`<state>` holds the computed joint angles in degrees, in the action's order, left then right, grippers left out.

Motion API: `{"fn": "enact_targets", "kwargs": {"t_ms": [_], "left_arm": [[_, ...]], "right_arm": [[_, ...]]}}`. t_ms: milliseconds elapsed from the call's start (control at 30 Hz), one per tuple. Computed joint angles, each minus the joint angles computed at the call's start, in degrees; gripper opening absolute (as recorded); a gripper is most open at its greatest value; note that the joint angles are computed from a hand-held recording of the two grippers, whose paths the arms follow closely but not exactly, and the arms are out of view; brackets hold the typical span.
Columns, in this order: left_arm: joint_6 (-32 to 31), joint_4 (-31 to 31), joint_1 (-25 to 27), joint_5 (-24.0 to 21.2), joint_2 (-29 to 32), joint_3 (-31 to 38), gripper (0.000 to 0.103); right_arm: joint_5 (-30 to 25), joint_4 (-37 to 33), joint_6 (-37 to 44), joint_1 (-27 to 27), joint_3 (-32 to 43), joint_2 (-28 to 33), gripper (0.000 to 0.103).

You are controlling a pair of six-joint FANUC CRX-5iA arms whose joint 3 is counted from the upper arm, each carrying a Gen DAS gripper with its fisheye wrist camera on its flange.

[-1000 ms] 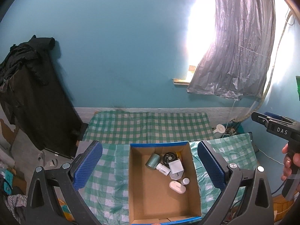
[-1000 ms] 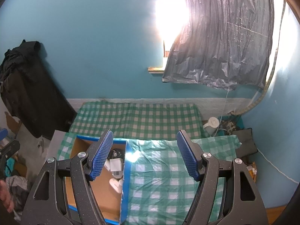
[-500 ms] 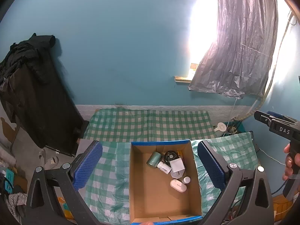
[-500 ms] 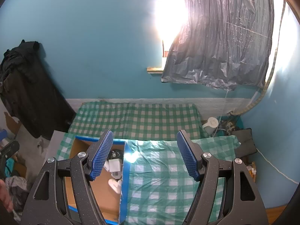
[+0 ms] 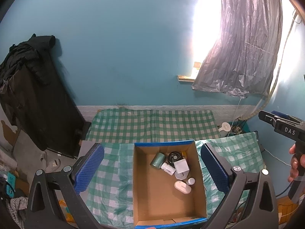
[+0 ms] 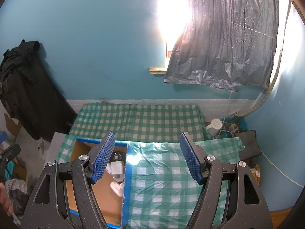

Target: Organize rigid objects

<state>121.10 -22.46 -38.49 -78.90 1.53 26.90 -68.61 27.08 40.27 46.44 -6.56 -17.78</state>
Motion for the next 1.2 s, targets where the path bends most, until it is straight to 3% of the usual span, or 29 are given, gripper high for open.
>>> {"fn": "enact_targets", "kwargs": {"t_ms": [1200], "left_arm": [[0.34,0.87,-0.03,0.04,-1.03,-2.21,0.102]], "right_arm": [[-0.72,0.12,-0.31,0.64,0.1,0.11,0.07]]}}
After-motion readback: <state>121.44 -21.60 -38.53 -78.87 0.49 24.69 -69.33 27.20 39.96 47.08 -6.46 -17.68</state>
